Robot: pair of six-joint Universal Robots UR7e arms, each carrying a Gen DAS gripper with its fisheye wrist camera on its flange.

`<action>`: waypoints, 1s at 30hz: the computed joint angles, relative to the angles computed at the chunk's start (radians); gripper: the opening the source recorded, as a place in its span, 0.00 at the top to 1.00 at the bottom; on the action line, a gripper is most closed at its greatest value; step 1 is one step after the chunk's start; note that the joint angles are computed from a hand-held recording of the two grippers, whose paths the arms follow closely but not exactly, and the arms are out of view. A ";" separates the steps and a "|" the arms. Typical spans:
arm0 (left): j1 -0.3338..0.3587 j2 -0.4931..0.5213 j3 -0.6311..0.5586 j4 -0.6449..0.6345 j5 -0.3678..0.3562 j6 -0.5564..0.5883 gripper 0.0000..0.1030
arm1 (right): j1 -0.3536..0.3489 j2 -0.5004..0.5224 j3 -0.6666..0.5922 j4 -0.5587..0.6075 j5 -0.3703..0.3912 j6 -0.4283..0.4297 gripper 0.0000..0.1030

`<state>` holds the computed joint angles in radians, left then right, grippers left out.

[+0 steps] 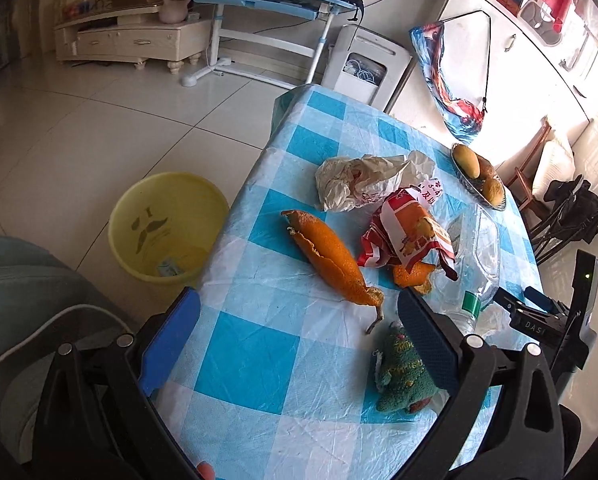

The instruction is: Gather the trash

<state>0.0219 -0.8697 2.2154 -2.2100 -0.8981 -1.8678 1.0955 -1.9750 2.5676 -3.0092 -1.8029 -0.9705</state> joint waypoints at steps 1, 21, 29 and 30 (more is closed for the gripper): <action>0.000 0.011 -0.009 0.017 -0.006 -0.004 0.07 | 0.000 0.000 0.000 0.000 0.000 0.000 0.06; -0.016 0.000 0.001 0.019 -0.021 0.006 0.07 | 0.002 0.004 -0.002 -0.002 -0.002 0.001 0.06; -0.017 -0.032 0.064 -0.072 -0.020 -0.079 0.07 | 0.001 0.003 -0.001 -0.001 -0.001 0.000 0.06; -0.017 -0.033 0.067 -0.078 -0.019 -0.084 0.07 | 0.001 0.003 -0.001 -0.001 -0.001 0.000 0.06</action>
